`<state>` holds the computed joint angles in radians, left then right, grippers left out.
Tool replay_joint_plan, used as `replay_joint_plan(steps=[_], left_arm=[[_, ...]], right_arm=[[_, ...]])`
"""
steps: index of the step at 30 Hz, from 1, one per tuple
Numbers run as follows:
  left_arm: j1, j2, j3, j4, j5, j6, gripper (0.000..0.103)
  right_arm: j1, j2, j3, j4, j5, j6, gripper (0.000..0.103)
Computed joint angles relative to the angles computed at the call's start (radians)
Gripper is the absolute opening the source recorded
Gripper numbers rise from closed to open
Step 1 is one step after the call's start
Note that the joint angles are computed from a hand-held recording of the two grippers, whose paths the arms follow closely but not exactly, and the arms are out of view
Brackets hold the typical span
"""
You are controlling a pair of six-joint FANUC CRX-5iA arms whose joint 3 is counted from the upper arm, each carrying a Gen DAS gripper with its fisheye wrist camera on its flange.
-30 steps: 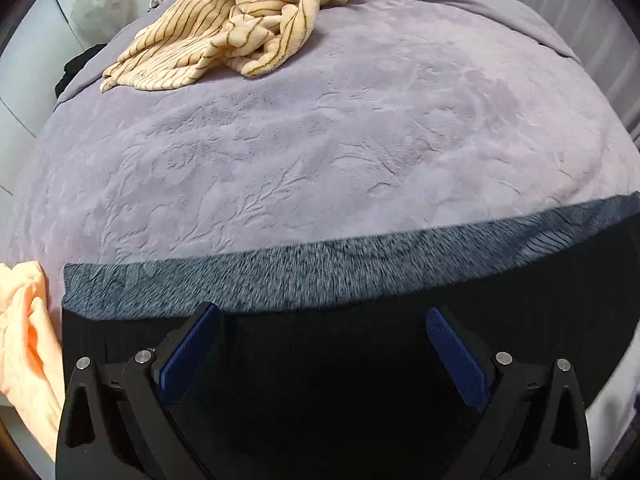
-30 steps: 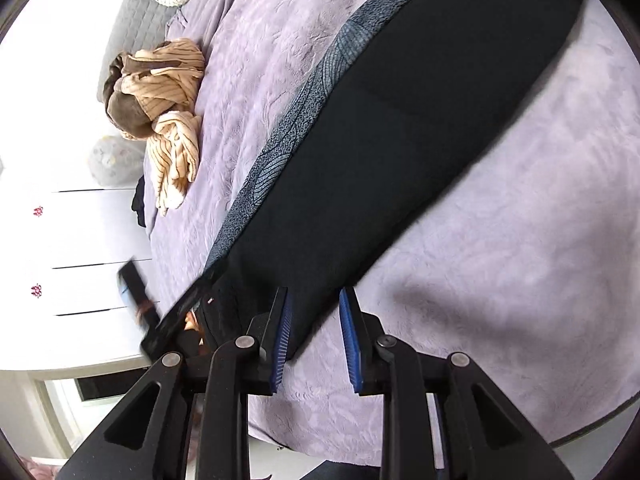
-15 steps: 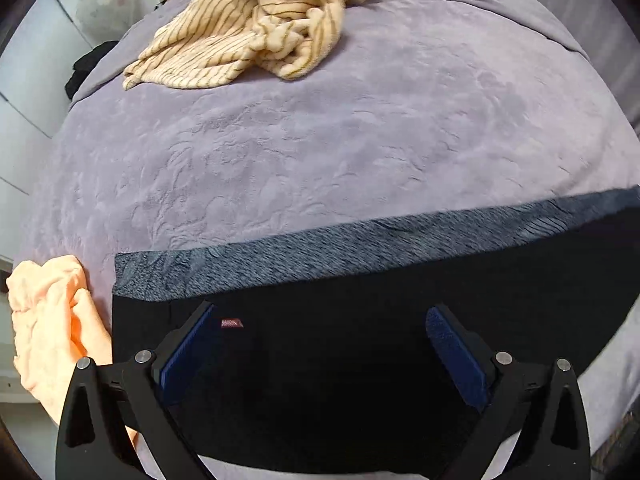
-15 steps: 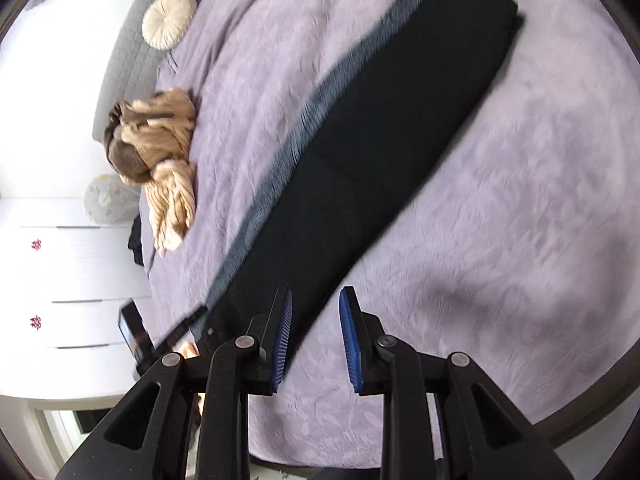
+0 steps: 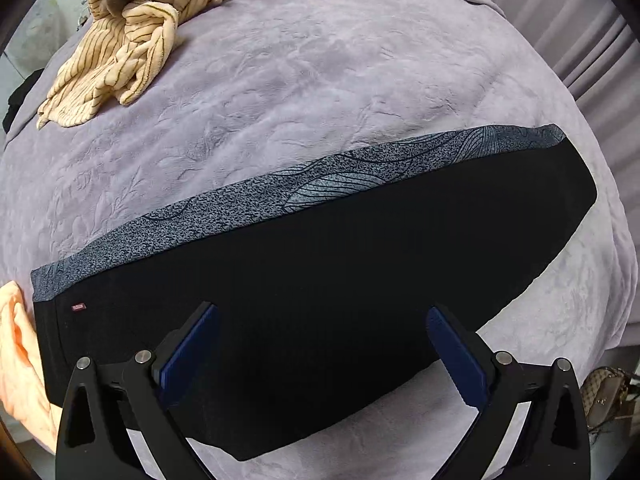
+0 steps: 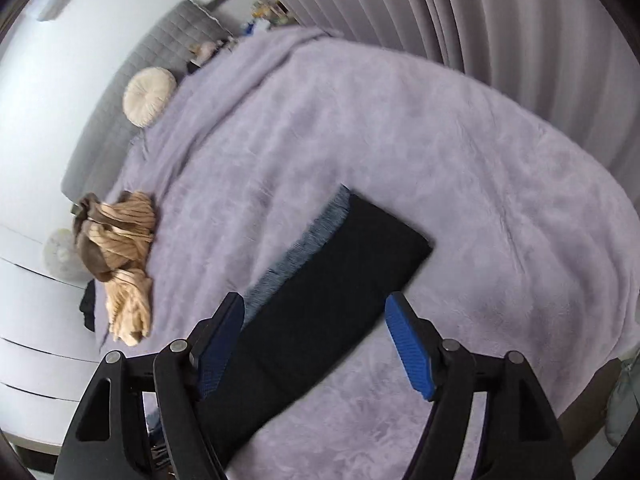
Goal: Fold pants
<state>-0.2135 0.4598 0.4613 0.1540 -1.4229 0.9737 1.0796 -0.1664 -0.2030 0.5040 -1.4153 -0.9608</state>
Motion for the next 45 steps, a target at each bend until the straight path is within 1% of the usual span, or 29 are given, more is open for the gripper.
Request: replay_joint_plan(steps=[1, 2, 4, 5, 6, 7, 8, 10, 11, 13, 15, 16, 17, 19, 20, 21, 22, 23, 26, 29, 30, 33, 35, 36, 38, 39, 41, 45], left_arm=[[-0.012, 0.000, 0.003, -0.018, 0.004, 0.025, 0.103], [-0.023, -0.003, 0.004, -0.028, 0.003, 0.056, 0.103], [-0.047, -0.005, 0.005, -0.038, 0.013, 0.095, 0.103], [-0.066, -0.004, 0.010, -0.055, 0.023, 0.120, 0.103], [-0.088, 0.006, 0.026, -0.073, 0.022, 0.153, 0.103], [-0.106, 0.020, 0.045, -0.080, 0.016, 0.181, 0.103], [-0.128, 0.036, 0.065, -0.082, 0.018, 0.218, 0.103], [-0.165, 0.059, 0.087, -0.087, 0.055, 0.271, 0.103], [-0.187, 0.081, 0.109, -0.104, 0.066, 0.303, 0.103], [-0.225, 0.154, 0.187, -0.144, 0.043, 0.359, 0.103], [-0.260, 0.250, 0.289, -0.179, 0.022, 0.404, 0.103], [-0.270, 0.288, 0.331, -0.189, 0.020, 0.417, 0.103], [-0.276, 0.316, 0.367, -0.196, 0.014, 0.428, 0.103], [-0.277, 0.353, 0.418, -0.193, 0.023, 0.450, 0.103], [-0.275, 0.376, 0.460, -0.192, 0.001, 0.451, 0.103], [-0.273, 0.392, 0.494, -0.191, -0.031, 0.454, 0.103], [-0.270, 0.390, 0.501, -0.188, -0.044, 0.458, 0.103], [-0.267, 0.373, 0.485, -0.188, -0.042, 0.453, 0.103], [-0.263, 0.298, 0.399, -0.197, -0.031, 0.405, 0.103], [-0.254, 0.218, 0.284, -0.174, -0.009, 0.375, 0.103], [-0.254, 0.194, 0.244, -0.169, 0.003, 0.370, 0.103], [-0.271, 0.182, 0.188, -0.185, 0.012, 0.388, 0.103], [-0.262, 0.172, 0.141, -0.167, 0.039, 0.417, 0.103], [-0.256, 0.170, 0.127, -0.155, 0.053, 0.431, 0.103], [-0.255, 0.169, 0.123, -0.152, 0.062, 0.426, 0.103], [-0.256, 0.169, 0.123, -0.156, 0.063, 0.417, 0.103], [-0.257, 0.175, 0.136, -0.159, 0.054, 0.409, 0.103], [-0.258, 0.195, 0.172, -0.167, 0.020, 0.412, 0.103]], right_arm=[[-0.009, -0.052, -0.088, -0.001, 0.084, -0.052, 0.061], [-0.022, -0.094, -0.162, 0.006, 0.154, -0.098, 0.057], [-0.039, -0.151, -0.258, 0.005, 0.220, -0.137, 0.055], [-0.072, -0.172, -0.288, -0.035, 0.251, -0.093, 0.050], [-0.099, -0.183, -0.300, -0.072, 0.272, -0.047, 0.032], [-0.126, -0.193, -0.313, -0.097, 0.299, -0.001, 0.019], [-0.147, -0.199, -0.320, -0.115, 0.312, 0.046, 0.011], [-0.175, -0.201, -0.319, -0.151, 0.308, 0.135, 0.011], [-0.181, -0.210, -0.331, -0.163, 0.319, 0.153, 0.011], [-0.185, -0.235, -0.364, -0.168, 0.359, 0.147, 0.007], [-0.171, -0.272, -0.393, -0.145, 0.378, 0.133, 0.009], [-0.158, -0.286, -0.396, -0.135, 0.377, 0.132, 0.012], [-0.144, -0.295, -0.392, -0.130, 0.376, 0.149, 0.012], [-0.109, -0.310, -0.392, -0.118, 0.379, 0.160, 0.016], [-0.097, -0.319, -0.401, -0.111, 0.396, 0.154, 0.023], [-0.086, -0.327, -0.412, -0.107, 0.425, 0.145, 0.034], [-0.079, -0.330, -0.423, -0.101, 0.449, 0.135, 0.039], [-0.075, -0.332, -0.437, -0.086, 0.474, 0.120, 0.044], [-0.081, -0.324, -0.471, -0.040, 0.522, 0.049, 0.044], [-0.071, -0.342, -0.562, 0.071, 0.589, -0.155, 0.044], [-0.067, -0.342, -0.581, 0.089, 0.603, -0.196, 0.044], [-0.054, -0.337, -0.605, 0.100, 0.619, -0.227, 0.044], [-0.054, -0.333, -0.632, 0.160, 0.639, -0.278, 0.044], [-0.060, -0.336, -0.655, 0.215, 0.657, -0.320, 0.045], [-0.081, -0.334, -0.686, 0.303, 0.684, -0.383, 0.045], [-0.095, -0.327, -0.691, 0.328, 0.692, -0.395, 0.047], [-0.116, -0.307, -0.688, 0.343, 0.699, -0.391, 0.047], [-0.180, -0.269, -0.693, 0.381, 0.760, -0.418, 0.048]])
